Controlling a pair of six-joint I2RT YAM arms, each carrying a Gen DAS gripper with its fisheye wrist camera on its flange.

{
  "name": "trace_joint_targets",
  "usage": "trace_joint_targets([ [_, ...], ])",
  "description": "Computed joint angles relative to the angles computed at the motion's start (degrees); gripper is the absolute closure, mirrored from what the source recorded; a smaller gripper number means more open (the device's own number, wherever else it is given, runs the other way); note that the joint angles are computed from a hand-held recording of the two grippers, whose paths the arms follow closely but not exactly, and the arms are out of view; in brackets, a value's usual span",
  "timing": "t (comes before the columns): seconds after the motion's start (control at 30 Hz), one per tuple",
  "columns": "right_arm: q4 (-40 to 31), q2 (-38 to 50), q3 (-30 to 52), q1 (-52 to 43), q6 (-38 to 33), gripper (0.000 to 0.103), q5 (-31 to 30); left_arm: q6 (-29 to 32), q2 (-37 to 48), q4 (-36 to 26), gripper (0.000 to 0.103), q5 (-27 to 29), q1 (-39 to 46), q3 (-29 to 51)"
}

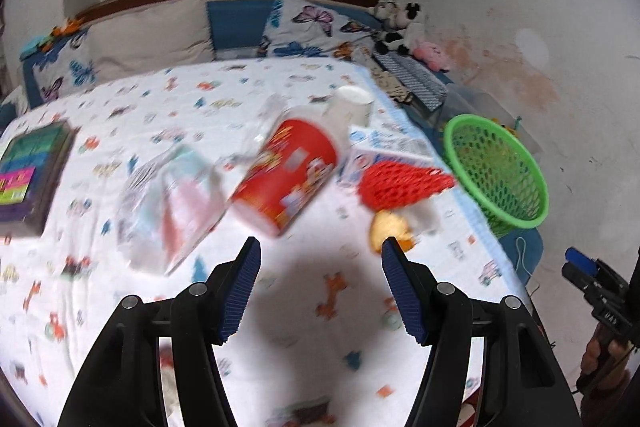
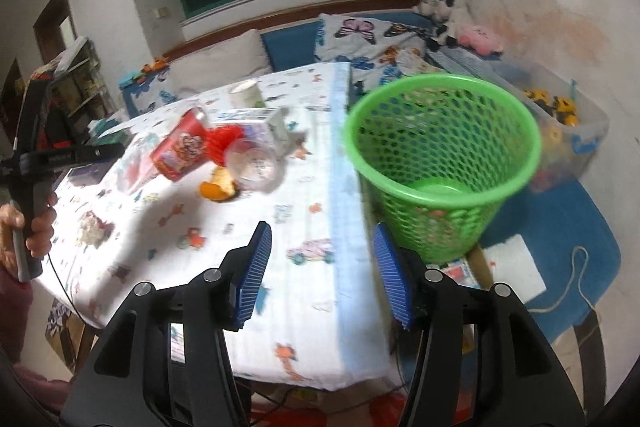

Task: Collect trash
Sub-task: 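Lower the left tool onto the crumpled tissue and close on it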

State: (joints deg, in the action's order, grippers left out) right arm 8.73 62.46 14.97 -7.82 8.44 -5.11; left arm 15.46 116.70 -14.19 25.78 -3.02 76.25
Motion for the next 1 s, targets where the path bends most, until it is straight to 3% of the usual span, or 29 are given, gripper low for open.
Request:
trace_joint_targets([
  [0.37, 2.43, 9.56, 7.63, 13.49, 2.28, 0.039, 6.60, 2.34, 2.85, 0.19, 0.042, 0.81, 10.16, -1.13],
  [0.53, 3.56, 14.48, 10.97, 17.25, 2.48, 0.038, 7.99, 4.21, 3.70, 1.19, 0.033, 0.14, 13.94, -2.82],
  [0.7, 4.31, 17.67, 13.20, 19.16, 2.22, 0.035, 7.95, 5.31, 5.34, 1.34, 0.029, -0.43, 15.77, -3.40],
  [1.0, 4.85, 23.09, 16.49, 19.95, 2.04, 0.034, 6.69, 4.67, 9.27, 2.23, 0.032, -2.40, 15.22, -2.23],
])
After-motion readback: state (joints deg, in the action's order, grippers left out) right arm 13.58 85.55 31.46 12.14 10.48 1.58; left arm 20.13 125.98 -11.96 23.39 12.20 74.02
